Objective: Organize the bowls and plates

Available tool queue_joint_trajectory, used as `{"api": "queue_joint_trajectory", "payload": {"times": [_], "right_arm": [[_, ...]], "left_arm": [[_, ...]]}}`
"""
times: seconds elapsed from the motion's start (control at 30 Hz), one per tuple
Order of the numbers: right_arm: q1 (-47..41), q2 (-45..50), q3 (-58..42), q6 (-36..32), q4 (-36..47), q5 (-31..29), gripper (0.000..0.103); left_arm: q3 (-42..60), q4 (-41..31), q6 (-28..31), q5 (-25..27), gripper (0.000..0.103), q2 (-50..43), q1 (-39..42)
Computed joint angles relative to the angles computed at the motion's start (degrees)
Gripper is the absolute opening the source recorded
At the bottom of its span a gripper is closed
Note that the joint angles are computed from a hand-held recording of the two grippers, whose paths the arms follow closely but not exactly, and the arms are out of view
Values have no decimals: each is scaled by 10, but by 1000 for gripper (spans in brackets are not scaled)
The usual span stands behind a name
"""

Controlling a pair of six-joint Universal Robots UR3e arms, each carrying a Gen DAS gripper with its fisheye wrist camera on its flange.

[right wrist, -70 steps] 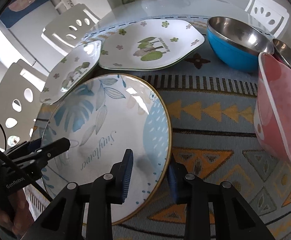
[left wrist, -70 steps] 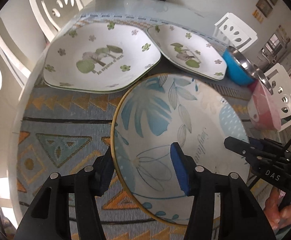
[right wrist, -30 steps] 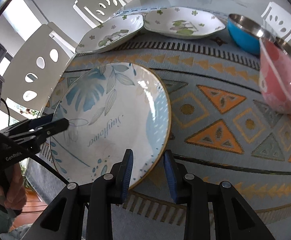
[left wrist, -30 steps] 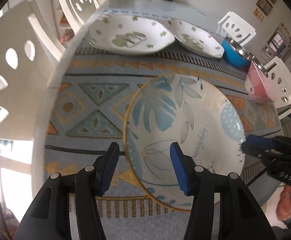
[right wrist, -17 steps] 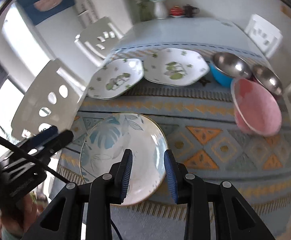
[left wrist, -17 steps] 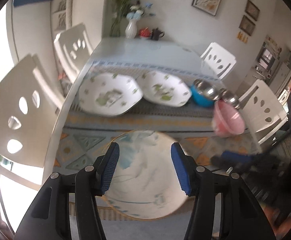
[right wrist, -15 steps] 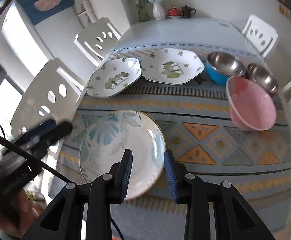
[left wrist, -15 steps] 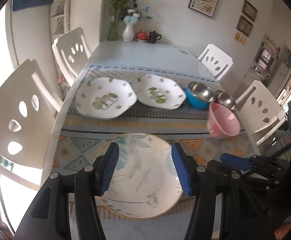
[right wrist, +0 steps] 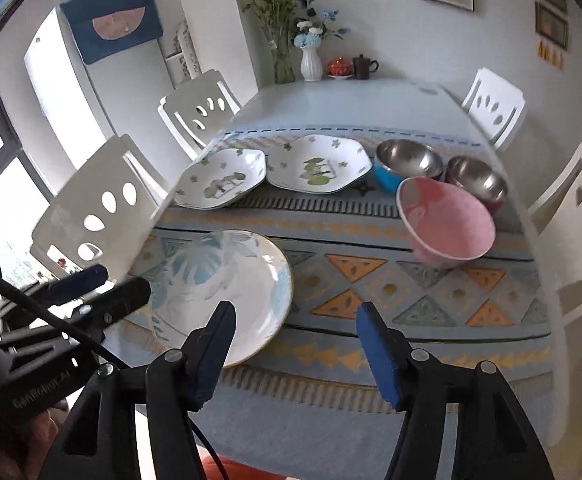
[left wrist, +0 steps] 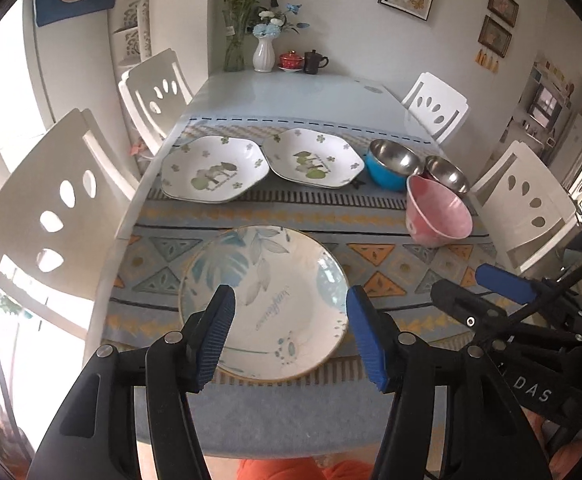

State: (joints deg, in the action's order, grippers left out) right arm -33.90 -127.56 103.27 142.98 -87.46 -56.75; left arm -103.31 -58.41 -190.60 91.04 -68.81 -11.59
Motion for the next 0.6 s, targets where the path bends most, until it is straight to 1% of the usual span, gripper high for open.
{"api": "queue_joint_trajectory", "payload": {"times": [0.03, 0.1, 0.17, 0.2, 0.27, 0.3, 0.37, 0.43, 0.47, 0.6], "right_arm": [[13, 7, 3, 15, -20, -5, 61], [60, 41, 7, 71, -84, -24, 61], [104, 85, 3, 125, -140, -41, 61], [139, 120, -5, 165, -180, -62, 61], [186, 181, -32, 215, -226, -92, 61], [209, 218, -49, 239, -256, -101, 61], [250, 292, -96, 280, -296, -129, 61], [279, 366, -161, 309, -302, -138, 61], [290, 402, -194, 323, -302, -135, 61], [339, 565, -353, 392, -276, -144, 61]], "left_arm": [[2, 0, 5, -5, 57, -1, 8], [0, 4, 28, -30, 59, 0, 40], [-4, 5, 65, -56, 59, -1, 78], [-1, 0, 78, -59, 59, -5, 91], [5, -11, 119, -80, 60, -15, 134], [8, -14, 135, -93, 63, -20, 154], [23, -7, 171, -119, 66, -49, 198], [49, 6, 193, -137, 66, -89, 225], [77, 15, 202, -149, 67, -131, 242], [196, 13, 225, -157, 67, -278, 259]]}}
